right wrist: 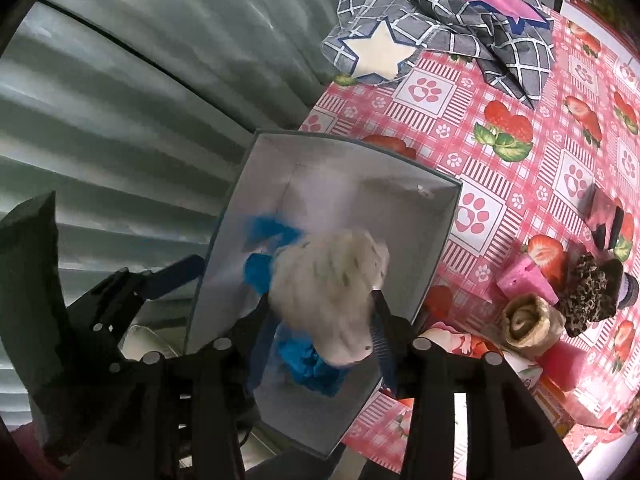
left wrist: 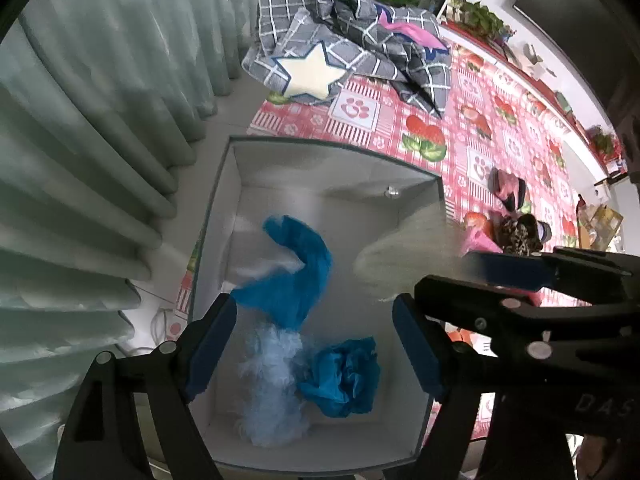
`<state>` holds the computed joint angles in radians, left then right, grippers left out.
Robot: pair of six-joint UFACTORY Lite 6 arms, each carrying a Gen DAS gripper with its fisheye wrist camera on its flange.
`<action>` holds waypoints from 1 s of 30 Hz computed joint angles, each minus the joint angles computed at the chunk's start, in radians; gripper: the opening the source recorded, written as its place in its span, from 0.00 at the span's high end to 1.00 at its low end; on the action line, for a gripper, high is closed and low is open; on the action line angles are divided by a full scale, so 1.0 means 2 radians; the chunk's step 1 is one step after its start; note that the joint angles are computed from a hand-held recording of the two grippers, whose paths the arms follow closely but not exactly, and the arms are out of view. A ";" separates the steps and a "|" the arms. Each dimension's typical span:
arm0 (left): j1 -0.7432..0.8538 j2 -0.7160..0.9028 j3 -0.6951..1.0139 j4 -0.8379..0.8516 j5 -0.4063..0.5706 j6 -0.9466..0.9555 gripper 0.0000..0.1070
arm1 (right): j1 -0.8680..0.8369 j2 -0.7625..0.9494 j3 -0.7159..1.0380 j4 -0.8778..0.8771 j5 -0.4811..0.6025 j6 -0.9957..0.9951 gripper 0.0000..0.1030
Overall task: Organize soft objects
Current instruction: 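Lower the glove and scrunchie into the white box and open both tools, then withdraw both tools from the box toward the socks on the table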
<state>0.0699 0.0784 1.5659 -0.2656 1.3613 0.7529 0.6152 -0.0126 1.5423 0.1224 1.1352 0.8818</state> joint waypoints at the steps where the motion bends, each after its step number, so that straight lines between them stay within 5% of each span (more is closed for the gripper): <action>1: 0.001 0.001 0.002 0.000 -0.001 -0.003 0.21 | 0.000 0.000 0.001 0.000 0.001 -0.001 0.52; 2: 0.003 0.002 0.003 0.000 -0.003 -0.005 0.19 | 0.002 0.002 0.006 -0.005 0.005 0.003 0.47; 4: 0.007 0.009 0.009 0.002 0.002 -0.006 0.14 | 0.004 0.004 0.012 -0.018 0.016 0.013 0.20; 6: 0.013 0.015 0.014 -0.001 0.011 -0.009 0.04 | -0.002 -0.011 0.000 -0.016 0.004 0.016 0.08; 13: 0.016 -0.004 0.016 -0.016 0.031 -0.010 0.04 | 0.000 -0.029 0.008 -0.027 0.030 0.040 0.00; 21: -0.049 -0.060 0.010 -0.042 0.076 -0.026 0.04 | 0.002 -0.183 -0.062 -0.027 0.081 0.127 0.00; 30: -0.238 -0.119 -0.055 -0.016 0.047 -0.143 0.04 | 0.053 -0.416 -0.093 -0.104 0.274 0.313 0.00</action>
